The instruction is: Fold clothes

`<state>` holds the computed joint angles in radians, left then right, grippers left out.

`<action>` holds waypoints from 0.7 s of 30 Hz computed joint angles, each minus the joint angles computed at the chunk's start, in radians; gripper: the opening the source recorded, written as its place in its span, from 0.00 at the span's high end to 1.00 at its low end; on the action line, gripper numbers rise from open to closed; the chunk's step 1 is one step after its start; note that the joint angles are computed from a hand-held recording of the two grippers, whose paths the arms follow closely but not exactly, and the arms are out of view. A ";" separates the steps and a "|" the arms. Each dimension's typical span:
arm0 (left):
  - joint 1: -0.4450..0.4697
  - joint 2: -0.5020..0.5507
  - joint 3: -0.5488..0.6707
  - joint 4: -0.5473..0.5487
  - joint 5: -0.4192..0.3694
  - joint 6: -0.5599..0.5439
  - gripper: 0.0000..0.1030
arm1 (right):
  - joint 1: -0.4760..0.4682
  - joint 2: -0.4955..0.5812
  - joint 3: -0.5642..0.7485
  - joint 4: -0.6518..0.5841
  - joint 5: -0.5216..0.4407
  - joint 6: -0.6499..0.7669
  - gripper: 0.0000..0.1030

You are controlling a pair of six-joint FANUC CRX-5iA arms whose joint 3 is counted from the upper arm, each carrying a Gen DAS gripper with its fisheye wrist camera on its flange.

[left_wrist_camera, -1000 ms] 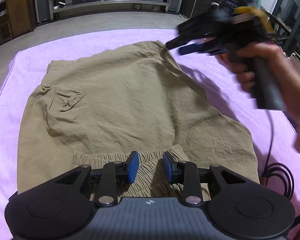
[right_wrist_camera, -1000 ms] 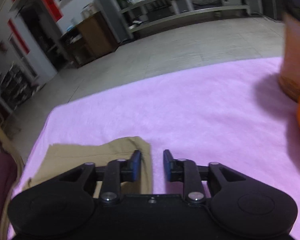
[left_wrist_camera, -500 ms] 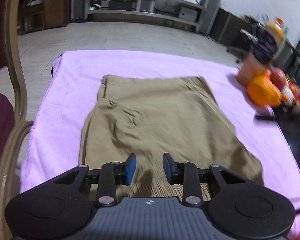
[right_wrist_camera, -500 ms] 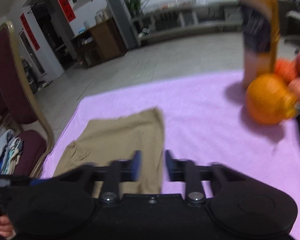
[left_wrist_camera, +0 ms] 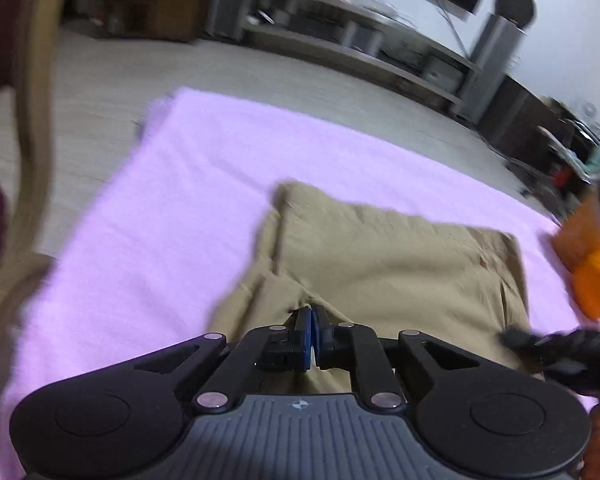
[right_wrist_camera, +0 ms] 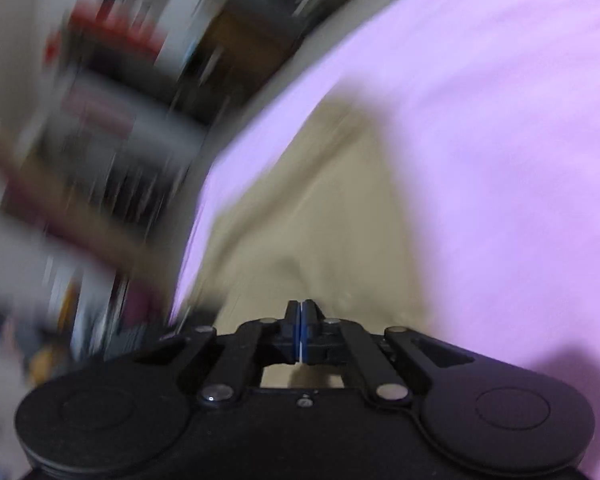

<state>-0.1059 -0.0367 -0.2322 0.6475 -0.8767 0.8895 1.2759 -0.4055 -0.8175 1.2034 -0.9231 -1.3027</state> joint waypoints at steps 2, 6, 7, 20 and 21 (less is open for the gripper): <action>-0.020 -0.037 0.006 -0.094 0.071 0.082 0.88 | 0.087 -0.031 -0.017 -0.046 -0.180 -0.126 0.98; -0.058 -0.133 0.020 -0.315 0.201 0.221 0.87 | 0.238 -0.027 0.116 -0.241 -0.489 -0.051 0.78; -0.051 -0.169 0.006 -0.302 0.205 0.196 0.87 | 0.266 -0.021 0.153 -0.258 -0.540 -0.016 0.78; 0.282 -0.503 -0.208 0.071 -0.216 -0.270 0.66 | 0.537 0.276 0.610 -0.234 -0.911 0.533 0.54; 0.301 -0.498 -0.203 0.031 -0.253 -0.256 0.66 | 0.535 0.296 0.638 -0.282 -0.917 0.592 0.54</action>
<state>0.1947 -0.5349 -0.4350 0.6782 -1.1294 0.6339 1.8104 -0.1094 -0.1799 0.9213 -1.8403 -0.7107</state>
